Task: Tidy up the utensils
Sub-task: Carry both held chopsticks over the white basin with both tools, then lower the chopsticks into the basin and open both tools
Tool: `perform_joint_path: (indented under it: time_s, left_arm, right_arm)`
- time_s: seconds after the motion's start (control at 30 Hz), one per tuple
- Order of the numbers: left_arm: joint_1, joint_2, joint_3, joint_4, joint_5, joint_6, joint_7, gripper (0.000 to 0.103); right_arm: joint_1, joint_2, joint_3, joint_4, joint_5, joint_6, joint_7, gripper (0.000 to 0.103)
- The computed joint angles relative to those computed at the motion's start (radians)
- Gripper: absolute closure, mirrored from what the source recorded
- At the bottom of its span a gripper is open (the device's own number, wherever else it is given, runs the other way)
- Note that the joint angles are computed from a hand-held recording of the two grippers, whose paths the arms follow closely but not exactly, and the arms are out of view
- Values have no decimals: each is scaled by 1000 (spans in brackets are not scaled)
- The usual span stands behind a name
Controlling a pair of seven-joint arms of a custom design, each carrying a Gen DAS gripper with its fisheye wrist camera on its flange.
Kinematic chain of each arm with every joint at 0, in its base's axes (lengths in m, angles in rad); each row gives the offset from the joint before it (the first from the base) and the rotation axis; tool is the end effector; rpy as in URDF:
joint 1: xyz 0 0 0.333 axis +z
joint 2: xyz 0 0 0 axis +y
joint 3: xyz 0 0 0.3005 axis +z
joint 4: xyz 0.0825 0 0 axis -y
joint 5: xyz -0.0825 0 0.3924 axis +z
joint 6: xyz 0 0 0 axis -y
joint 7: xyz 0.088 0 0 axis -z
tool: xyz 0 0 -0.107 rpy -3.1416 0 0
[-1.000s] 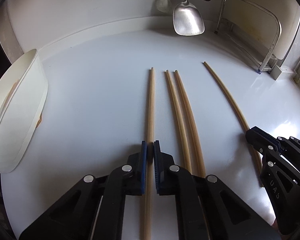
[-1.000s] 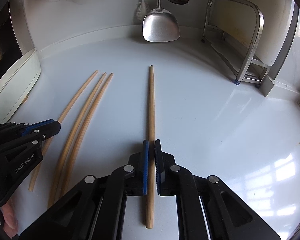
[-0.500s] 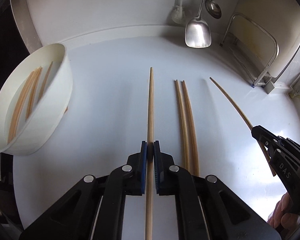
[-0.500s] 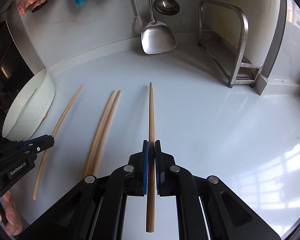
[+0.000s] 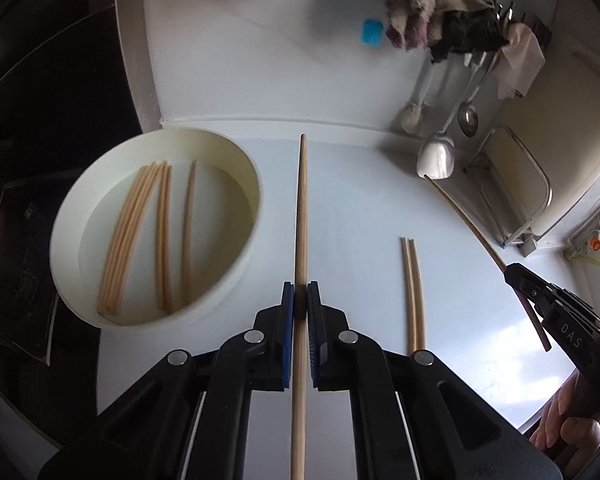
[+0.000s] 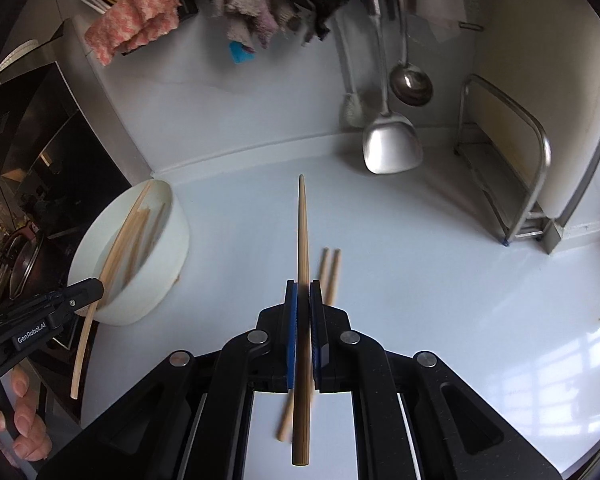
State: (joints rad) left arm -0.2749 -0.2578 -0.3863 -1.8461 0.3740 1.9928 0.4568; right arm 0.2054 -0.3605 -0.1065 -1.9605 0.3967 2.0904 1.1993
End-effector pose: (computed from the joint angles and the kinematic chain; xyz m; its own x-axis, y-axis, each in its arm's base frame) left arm 0.4139 -0.3246 0.6519 0.3198 -0.9423 0.0986 -0.7696 -0.3191 -0.5530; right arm 0.4911 0.0587 0.6647 0.4043 -0.8831 -0.2382 -0.8071 -0.2220 -0.5471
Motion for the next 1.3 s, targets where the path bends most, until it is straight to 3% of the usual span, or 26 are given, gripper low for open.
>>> perform_joint_path:
  time_s: [0.2, 0.43, 0.8, 1.3]
  left_arm:
    - [68, -187, 97, -175, -87, 35, 140, 96]
    - [168, -292, 155, -325, -155, 81, 284, 96]
    - [275, -260, 192, -405, -280, 175, 440, 96]
    - [306, -204, 206, -416, -341, 201, 516, 95]
  right_arm:
    - [88, 38, 85, 47, 36, 59, 79, 97]
    - [181, 187, 182, 171, 14, 107, 187, 97]
    - [238, 423, 263, 363, -146, 53, 327, 97]
    - [228, 511, 275, 411, -173, -58, 367, 96]
